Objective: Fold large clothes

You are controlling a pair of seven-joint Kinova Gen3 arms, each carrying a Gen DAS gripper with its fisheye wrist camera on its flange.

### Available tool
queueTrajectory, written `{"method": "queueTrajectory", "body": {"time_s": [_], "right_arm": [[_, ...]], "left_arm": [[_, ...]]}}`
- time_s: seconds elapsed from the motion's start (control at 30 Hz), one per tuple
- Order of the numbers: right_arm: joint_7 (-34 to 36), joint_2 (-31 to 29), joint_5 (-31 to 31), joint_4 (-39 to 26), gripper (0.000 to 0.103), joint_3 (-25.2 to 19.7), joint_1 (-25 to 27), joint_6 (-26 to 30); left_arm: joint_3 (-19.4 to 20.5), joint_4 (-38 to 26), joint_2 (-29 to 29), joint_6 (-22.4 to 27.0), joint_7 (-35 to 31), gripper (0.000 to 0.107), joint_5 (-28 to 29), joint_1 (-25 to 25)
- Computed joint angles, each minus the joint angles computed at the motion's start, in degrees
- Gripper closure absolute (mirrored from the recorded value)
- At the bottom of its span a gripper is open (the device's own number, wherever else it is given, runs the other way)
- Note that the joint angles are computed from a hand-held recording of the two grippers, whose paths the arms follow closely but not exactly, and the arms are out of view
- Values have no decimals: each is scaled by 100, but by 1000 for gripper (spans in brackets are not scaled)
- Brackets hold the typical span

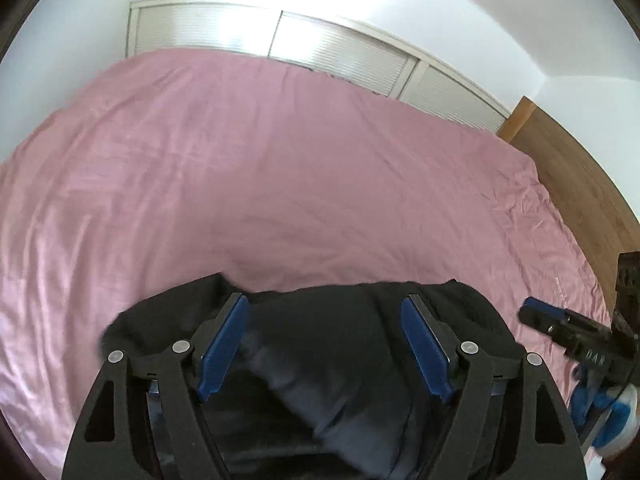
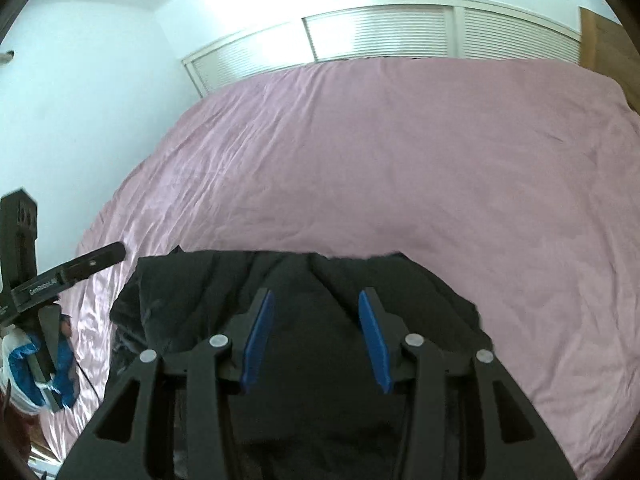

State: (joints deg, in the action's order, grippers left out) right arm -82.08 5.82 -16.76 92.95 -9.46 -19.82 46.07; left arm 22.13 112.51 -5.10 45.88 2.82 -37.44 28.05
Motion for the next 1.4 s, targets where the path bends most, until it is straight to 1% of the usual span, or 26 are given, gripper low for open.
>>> {"method": "queueTrajectory", "body": {"time_s": [0.07,0.13,0.23,0.33,0.4,0.43,0.5,0.6,0.63,0.7,0.73,0.77,0.8,0.87,0.9,0.93,0.97,1.0,1.07,1.13,1.23,1.3,1.37,1.4], "right_arm": [[-153,154,130,-52,60,-38,-116,-55],[-128,201,137,22,60,-70,-141,-66],[-28,171,99,401,59,-95,-136,-130],[130,131,-116,999,59,-78,-25,-303],[204,101,-122,1403,59,-50,-51,-598],[313,75,-173,1668,59,-125,32,-831],[649,45,-511,2074,59,-133,114,-1250],[807,109,-755,2505,59,-192,124,-1789],[771,140,-713,2621,59,-204,80,-1985],[424,199,-359,2710,59,-140,-132,-2208],[203,228,-144,2693,59,-131,-207,-2219],[-30,254,87,2650,59,-134,-262,-2176],[-263,275,298,2571,59,-57,-394,-2070],[-729,268,754,2310,59,50,-609,-1638],[-888,248,907,2168,59,45,-643,-1405],[-954,220,967,2033,59,-3,-587,-1172],[-970,131,941,1937,59,-30,-549,-992],[-915,39,867,1896,58,-64,-499,-906],[-748,-217,749,1910,56,-120,-436,-836],[-600,-470,645,1977,55,-155,-426,-812],[-361,-762,401,2141,54,-168,-444,-824],[-212,-921,319,2307,53,-149,-463,-870],[-179,-937,267,2533,52,-104,-488,-997],[-283,-872,304,2573,51,-172,-482,-1070]], "left_arm": [[-26,-38,241,-115,-35,30,-20,8],[-64,26,400,-254,55,30,-77,144],[-81,207,669,-370,367,30,-192,505],[-167,463,916,-520,762,30,-311,870],[-243,600,1108,-514,1094,30,-578,1158],[-290,642,1195,-499,1255,30,-713,1295],[-443,774,1350,-590,1719,30,-1015,1578],[-678,872,1613,-634,2243,30,-1381,1930],[-772,867,1716,-628,2342,30,-1451,2041],[-978,767,1885,-568,2260,30,-1386,2245],[-973,665,1954,-511,2080,29,-1256,2215],[-878,601,1977,-492,1847,29,-1120,2080],[-884,518,1980,-445,1613,29,-956,2044],[-740,359,1907,-317,1147,29,-599,1831],[-753,251,1832,-199,977,29,-417,1834],[-823,152,1717,-45,900,29,-300,1942],[-889,63,1650,113,911,29,-277,2089],[-854,-15,1599,309,949,29,-297,2165],[-746,-201,1522,737,1030,29,-367,2316],[-644,-296,1455,973,1200,28,-473,2423],[-470,-334,1405,1109,1510,27,-670,2596],[-388,-371,1526,1141,1590,25,-742,2684],[-371,-343,1716,1080,1651,24,-715,2763],[-415,-251,1774,981,1784,24,-719,2831]]}}
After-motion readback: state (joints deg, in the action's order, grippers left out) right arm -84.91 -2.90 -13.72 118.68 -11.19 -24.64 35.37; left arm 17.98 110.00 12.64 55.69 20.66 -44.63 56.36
